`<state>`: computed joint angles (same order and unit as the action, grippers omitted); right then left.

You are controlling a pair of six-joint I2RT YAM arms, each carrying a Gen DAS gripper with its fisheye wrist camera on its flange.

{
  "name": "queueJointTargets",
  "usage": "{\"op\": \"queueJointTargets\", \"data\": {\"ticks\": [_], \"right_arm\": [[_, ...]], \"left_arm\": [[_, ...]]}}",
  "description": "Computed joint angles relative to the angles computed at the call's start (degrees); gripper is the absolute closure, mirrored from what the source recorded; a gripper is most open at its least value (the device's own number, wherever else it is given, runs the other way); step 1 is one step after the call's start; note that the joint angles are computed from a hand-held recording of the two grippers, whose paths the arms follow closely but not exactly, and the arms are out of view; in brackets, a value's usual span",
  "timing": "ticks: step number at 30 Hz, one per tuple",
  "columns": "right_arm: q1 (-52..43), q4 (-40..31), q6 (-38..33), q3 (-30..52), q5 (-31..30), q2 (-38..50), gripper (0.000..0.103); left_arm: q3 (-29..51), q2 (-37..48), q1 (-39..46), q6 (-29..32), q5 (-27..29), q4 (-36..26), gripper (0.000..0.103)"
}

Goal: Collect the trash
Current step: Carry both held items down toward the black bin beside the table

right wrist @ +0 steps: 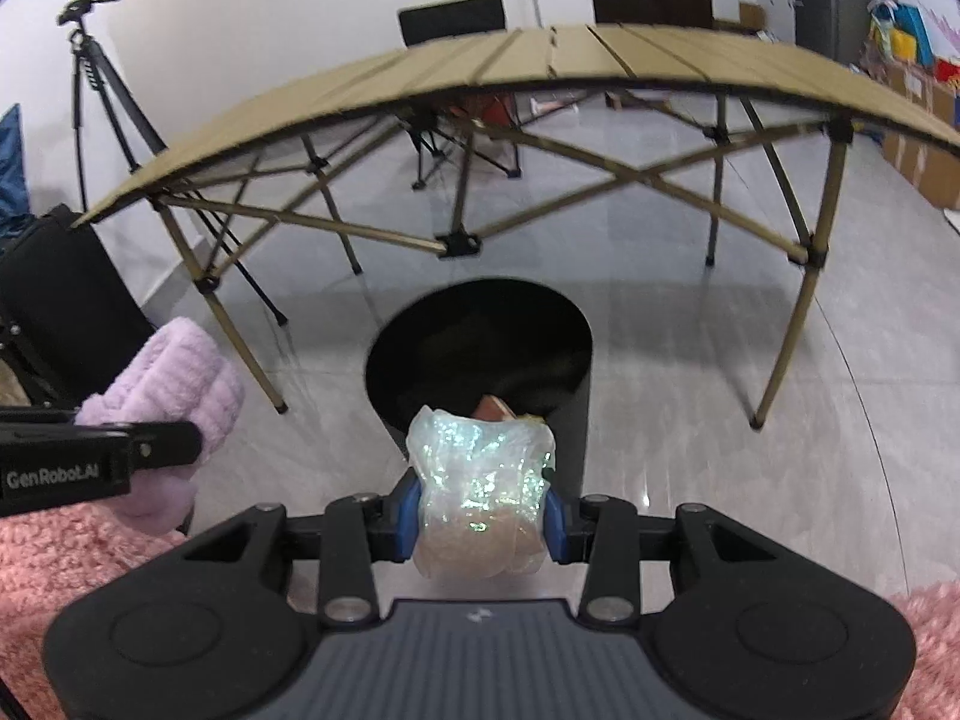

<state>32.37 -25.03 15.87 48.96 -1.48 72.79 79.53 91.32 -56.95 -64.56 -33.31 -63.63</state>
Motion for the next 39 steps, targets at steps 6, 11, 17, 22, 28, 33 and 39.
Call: {"op": "queueJointTargets", "data": {"ticks": [6,11,17,22,28,33,39], "right_arm": [[-2.97,1.73,0.3,-0.76,-1.69,4.6,0.065],[-4.67,2.94,0.32,-0.43,-2.13,8.39,0.065],[-6.91,5.06,0.06,-0.2,-3.24,13.38,0.065],[-9.41,8.03,0.21,-0.27,-5.58,16.64,0.065],[-11.15,9.69,-1.03,1.32,-5.08,19.6,0.065],[-12.13,11.25,-2.5,2.81,-3.53,21.92,0.065],[-14.48,12.45,-3.21,5.71,-3.17,26.27,0.065]], "left_arm": [[-3.0,1.55,3.97,2.99,4.64,4.89,0.077],[-4.0,3.43,6.59,4.94,7.6,7.13,0.077],[-3.49,5.46,8.86,7.64,9.27,8.24,0.077],[-0.16,8.55,10.68,11.04,9.14,7.64,0.077],[4.81,13.12,13.54,15.51,9.95,8.84,0.077],[9.14,17.49,15.91,18.72,11.13,10.7,0.077],[13.79,23.11,18.75,22.32,12.43,13.12,0.077]]}}
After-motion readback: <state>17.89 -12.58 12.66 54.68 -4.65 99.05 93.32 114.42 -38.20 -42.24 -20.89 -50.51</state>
